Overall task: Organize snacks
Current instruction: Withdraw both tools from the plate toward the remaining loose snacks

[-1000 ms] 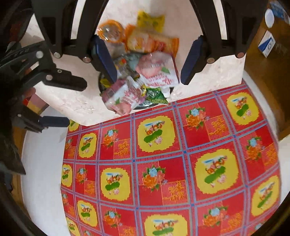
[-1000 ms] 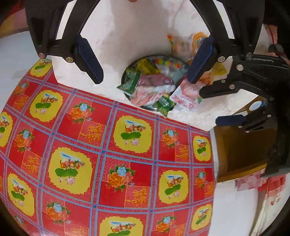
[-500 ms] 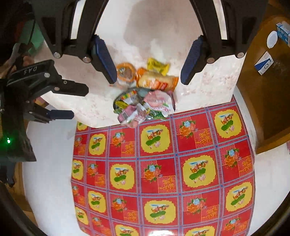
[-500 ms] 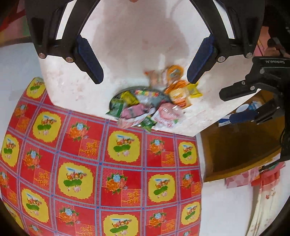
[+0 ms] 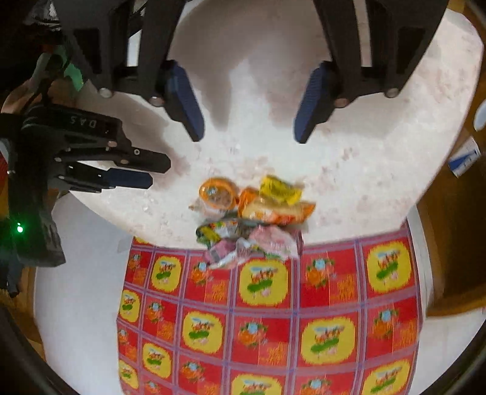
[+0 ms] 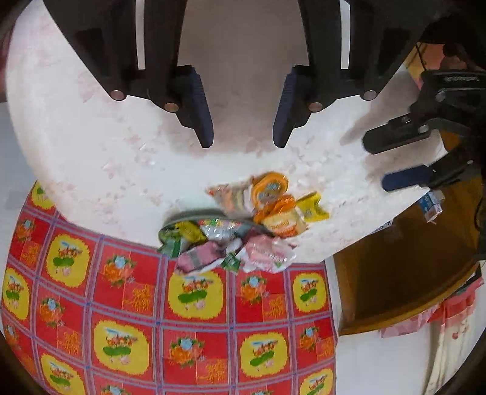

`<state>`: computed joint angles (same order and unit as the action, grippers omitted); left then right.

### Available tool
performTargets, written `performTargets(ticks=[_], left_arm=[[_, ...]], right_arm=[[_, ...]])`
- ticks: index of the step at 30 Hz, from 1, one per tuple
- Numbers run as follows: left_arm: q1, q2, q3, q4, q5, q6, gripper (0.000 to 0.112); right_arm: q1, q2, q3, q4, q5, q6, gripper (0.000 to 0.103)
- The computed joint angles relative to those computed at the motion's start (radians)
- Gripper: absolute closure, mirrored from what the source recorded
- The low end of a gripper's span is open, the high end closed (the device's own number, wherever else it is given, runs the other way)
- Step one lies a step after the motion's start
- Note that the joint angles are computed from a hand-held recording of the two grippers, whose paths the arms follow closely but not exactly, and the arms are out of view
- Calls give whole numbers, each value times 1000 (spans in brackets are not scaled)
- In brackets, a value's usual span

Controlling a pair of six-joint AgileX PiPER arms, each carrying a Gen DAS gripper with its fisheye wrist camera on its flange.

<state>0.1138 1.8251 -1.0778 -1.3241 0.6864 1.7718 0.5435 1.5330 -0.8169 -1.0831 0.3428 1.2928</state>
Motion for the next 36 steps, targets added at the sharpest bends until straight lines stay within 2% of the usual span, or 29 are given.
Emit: performTargets(ticks=[2,6,10,12,14,16,18,20,23,26,29,32,36], left_arm=[[-6,16,-7,7,-3,-10,52],[-12,15,28,-90,-25,93,51],[-13,23,39,-150,-19,137,51],[-7,34,1,-77,10,66,51],[20,63,-84,35,114,-55,51],[34,75,-139,68,161,-113,50],[31,93,-224,109,177,-182,40],[9,130,-324,195,193,-238,38],[-55,203,-476,353,112,-351,39],[-71,302,-647,465,180,-475,39],[-81,350,-722,506,210,-512,39],[-79,417,-840,553,328,-577,39],[-93,437,-873,599,353,-616,39]], right_arm=[[-4,0,18,-60,-13,74,61],[10,-1,37,-155,-2,166,62],[48,11,38,-228,56,230,62],[44,11,36,-216,51,223,62],[40,10,36,-212,44,219,62],[42,11,36,-217,49,222,62],[41,11,36,-216,51,217,62],[42,12,33,-207,56,205,62],[40,11,33,-202,55,198,62],[41,12,33,-208,56,204,62],[39,15,26,-193,55,179,62],[32,15,21,-165,45,146,62],[33,15,21,-165,45,145,62]])
